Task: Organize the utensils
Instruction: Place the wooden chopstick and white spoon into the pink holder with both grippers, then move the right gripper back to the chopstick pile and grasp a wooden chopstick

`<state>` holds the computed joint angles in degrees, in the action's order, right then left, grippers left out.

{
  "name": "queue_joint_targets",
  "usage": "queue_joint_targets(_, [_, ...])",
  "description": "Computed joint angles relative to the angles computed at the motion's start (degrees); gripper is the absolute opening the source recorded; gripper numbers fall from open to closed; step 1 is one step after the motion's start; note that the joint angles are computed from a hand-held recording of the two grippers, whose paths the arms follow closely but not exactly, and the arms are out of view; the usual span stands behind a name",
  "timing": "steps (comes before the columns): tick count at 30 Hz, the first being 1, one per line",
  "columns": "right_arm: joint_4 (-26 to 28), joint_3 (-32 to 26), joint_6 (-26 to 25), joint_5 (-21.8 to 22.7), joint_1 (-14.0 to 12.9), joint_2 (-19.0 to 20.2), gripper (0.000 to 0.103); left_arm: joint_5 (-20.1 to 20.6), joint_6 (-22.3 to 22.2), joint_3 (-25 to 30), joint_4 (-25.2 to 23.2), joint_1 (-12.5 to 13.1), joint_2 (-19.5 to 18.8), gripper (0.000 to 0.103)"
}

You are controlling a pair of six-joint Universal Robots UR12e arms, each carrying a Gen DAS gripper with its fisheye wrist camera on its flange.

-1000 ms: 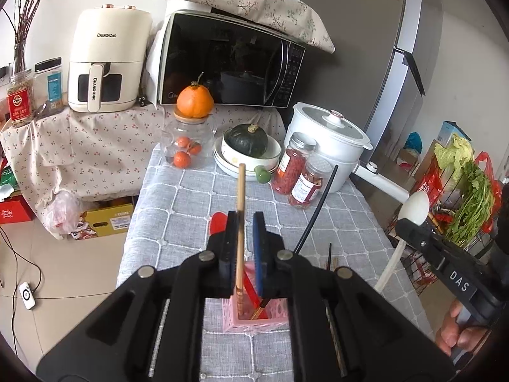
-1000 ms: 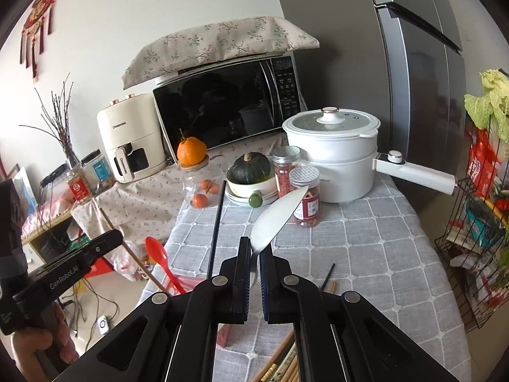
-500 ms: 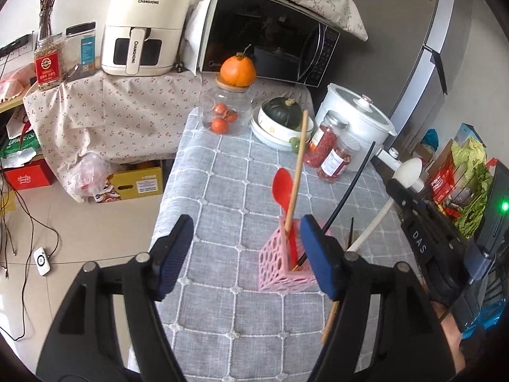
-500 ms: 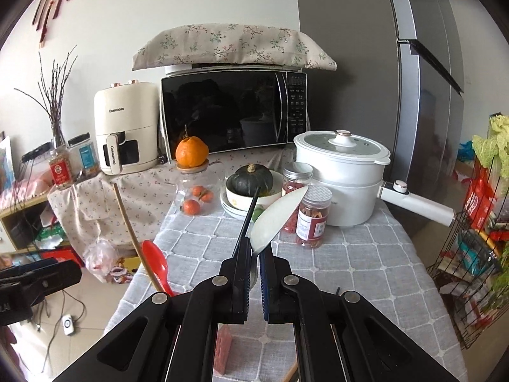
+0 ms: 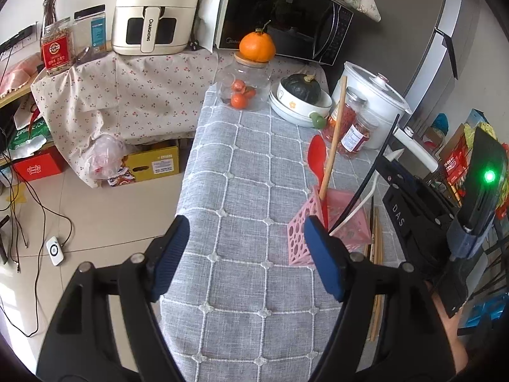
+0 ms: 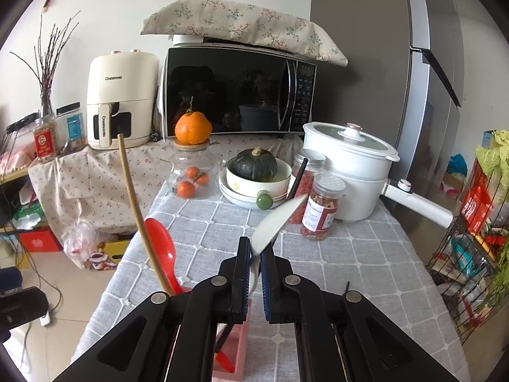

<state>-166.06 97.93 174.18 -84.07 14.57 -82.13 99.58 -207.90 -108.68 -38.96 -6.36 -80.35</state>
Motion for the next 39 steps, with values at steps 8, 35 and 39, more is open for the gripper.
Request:
queue_joint_targets(8, [3.68,0.36,0.68,8.4,-2.79,-2.69,0.048,-0.82,-0.85,0.57,-3.12,-0.19,-0.09,0.084])
queue_joint_targets(35, [28.02,0.84,-8.57,10.94,-14.68,-6.06,0.088,-1.19,5.66,7.99,-11.94,-9.33,-8.72,0.092])
queue_joint_targets(39, [34.89,-0.87,-9.12,10.29,-14.65,-3.87,0.088,-1.12,6.1,8.66,-13.15,-9.48,-9.62,0.092])
